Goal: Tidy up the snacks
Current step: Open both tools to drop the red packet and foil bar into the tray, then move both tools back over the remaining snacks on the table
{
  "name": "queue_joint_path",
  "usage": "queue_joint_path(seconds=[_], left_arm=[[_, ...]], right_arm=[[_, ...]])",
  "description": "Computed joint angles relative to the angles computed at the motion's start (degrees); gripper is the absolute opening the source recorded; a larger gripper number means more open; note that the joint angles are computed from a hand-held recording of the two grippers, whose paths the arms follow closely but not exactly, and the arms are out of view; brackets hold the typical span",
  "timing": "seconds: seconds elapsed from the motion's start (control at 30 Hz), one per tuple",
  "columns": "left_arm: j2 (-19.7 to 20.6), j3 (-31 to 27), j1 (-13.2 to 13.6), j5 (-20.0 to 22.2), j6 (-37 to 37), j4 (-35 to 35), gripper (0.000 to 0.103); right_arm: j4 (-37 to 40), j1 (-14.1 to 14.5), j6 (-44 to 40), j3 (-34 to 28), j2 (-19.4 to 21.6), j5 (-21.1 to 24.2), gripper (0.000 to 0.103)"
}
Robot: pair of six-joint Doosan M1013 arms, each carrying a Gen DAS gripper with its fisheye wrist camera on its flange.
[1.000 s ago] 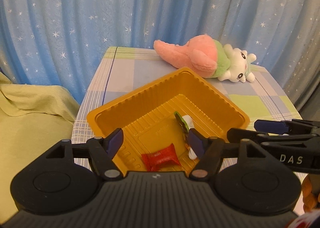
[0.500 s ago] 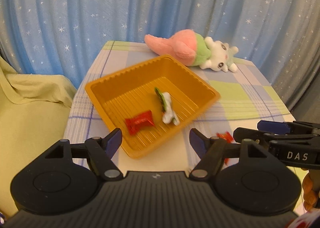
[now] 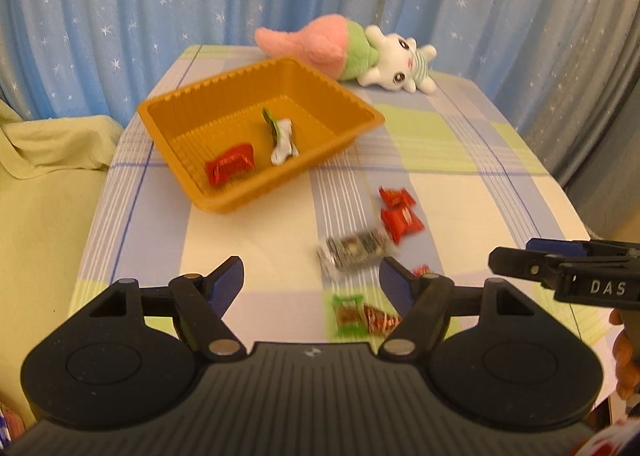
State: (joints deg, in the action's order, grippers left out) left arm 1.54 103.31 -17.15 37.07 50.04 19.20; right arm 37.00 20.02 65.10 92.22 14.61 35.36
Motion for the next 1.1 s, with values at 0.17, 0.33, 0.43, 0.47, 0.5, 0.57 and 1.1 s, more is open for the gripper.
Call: queue_joint_path(seconds=[0.17, 0.33, 0.43, 0.47, 0.5, 0.57, 1.1], left_arm=[[-0.46, 1.39, -1.0, 0.27, 0.64, -2.25, 0.072], [-0.02, 2.02, -2.33, 1.48, 1.99, -3.43, 0.072], [0.4, 2.19, -2.61, 2.14, 2.9, -4.88, 0.072], [0.52, 2.23, -2.7, 2.34, 3.16, -5.06, 0.072], [0.73, 2.16, -2.78, 2.59, 3.56, -5.23, 0.071], [0.99, 2.18, -2.98, 2.91, 3.89, -4.92, 0.071], [2.49, 1.82, -1.8, 4.38, 5.17, -4.81, 0.067]], right_arm=[[0.17, -1.43, 0.33, 2.4, -1.06, 0.96, 0.071], [-1.21, -1.99, 0.76, 3.67, -1.27, 1.96, 0.071], [-1.35, -2.18, 0.42, 4.21, -1.25, 2.41, 0.071], [-1.41, -2.14, 0.31, 4.23, -1.11, 2.52, 0.071], [-1.52, -2.1, 0.21, 4.34, -1.06, 2.53, 0.071], [-1.9, -1.98, 0.1, 4.45, -0.86, 2.6, 0.071], [-1.07, -0.56, -4.15, 4.19, 1.56, 1.45, 0.07]])
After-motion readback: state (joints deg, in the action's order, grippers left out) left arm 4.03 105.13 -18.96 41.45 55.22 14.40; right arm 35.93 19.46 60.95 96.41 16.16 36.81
